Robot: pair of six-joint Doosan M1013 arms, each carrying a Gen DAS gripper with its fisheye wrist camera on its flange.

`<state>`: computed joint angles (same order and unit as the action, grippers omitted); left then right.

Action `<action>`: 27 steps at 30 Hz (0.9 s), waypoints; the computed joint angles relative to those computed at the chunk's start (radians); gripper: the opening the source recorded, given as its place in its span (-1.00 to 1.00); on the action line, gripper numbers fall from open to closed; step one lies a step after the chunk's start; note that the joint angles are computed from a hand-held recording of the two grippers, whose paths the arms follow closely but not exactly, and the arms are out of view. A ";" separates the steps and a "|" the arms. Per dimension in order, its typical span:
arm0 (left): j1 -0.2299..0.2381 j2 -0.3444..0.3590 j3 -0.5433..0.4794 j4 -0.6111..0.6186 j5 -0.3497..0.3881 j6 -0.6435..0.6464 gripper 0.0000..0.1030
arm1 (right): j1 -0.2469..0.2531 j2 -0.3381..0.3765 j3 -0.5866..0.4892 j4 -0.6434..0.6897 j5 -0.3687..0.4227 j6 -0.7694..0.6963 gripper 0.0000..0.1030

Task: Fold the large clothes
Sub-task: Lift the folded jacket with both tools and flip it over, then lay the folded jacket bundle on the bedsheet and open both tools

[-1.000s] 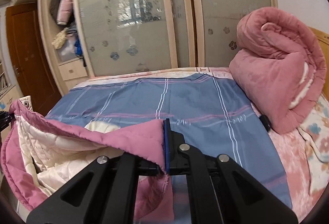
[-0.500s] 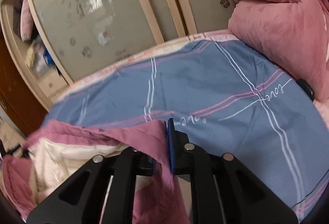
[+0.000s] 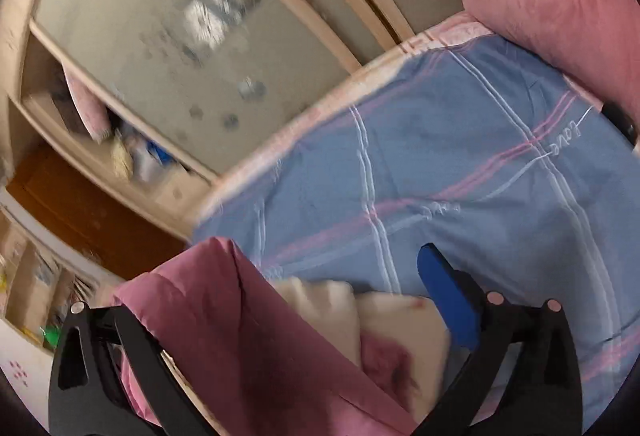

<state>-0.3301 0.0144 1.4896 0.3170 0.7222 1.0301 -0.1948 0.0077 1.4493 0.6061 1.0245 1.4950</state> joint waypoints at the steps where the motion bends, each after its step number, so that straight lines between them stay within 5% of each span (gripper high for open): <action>1: 0.001 0.006 -0.007 -0.017 0.027 0.024 0.96 | 0.011 -0.011 0.010 -0.042 -0.025 -0.006 0.97; 4: 0.035 0.037 -0.049 -0.186 0.149 0.109 0.96 | 0.069 -0.025 -0.030 -0.240 0.040 -0.016 0.97; 6: 0.085 0.060 -0.067 -0.411 0.221 0.158 0.96 | 0.112 -0.058 0.001 -0.333 -0.018 -0.040 0.97; 8: 0.094 0.077 -0.087 -0.443 0.286 0.165 0.96 | 0.093 -0.082 0.020 -0.254 -0.005 -0.149 0.97; 11: 0.108 0.093 -0.095 -0.580 0.309 0.286 0.96 | 0.016 -0.032 -0.019 0.058 0.272 -0.141 0.97; 13: 0.136 0.119 -0.107 -0.772 0.374 0.364 0.96 | 0.015 -0.008 -0.044 0.073 0.345 -0.179 0.97; 14: 0.138 0.124 -0.109 -0.791 0.371 0.372 0.96 | 0.004 -0.006 -0.043 0.116 0.343 -0.193 0.97; 18: 0.177 0.067 -0.007 -1.084 0.121 0.427 0.96 | -0.068 -0.099 0.063 0.494 0.148 -0.408 0.97; 21: 0.159 0.047 0.006 -0.951 0.004 0.254 0.96 | -0.031 -0.144 0.083 0.351 -0.014 -0.380 0.97; 24: 0.086 0.008 0.003 -0.598 -0.082 0.199 0.96 | 0.079 -0.157 0.062 0.055 0.090 -0.335 0.97; 25: 0.051 -0.004 0.009 -0.552 -0.074 0.263 0.96 | 0.133 -0.163 0.079 -0.054 0.159 -0.322 0.97; 27: 0.015 -0.016 0.017 -0.549 -0.014 0.392 0.96 | 0.240 -0.195 0.160 -0.239 0.161 -0.287 0.97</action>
<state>-0.3148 -0.0013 1.5063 -0.2319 0.7086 1.4223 0.0450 -0.1876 1.6094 0.3666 1.1859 1.2078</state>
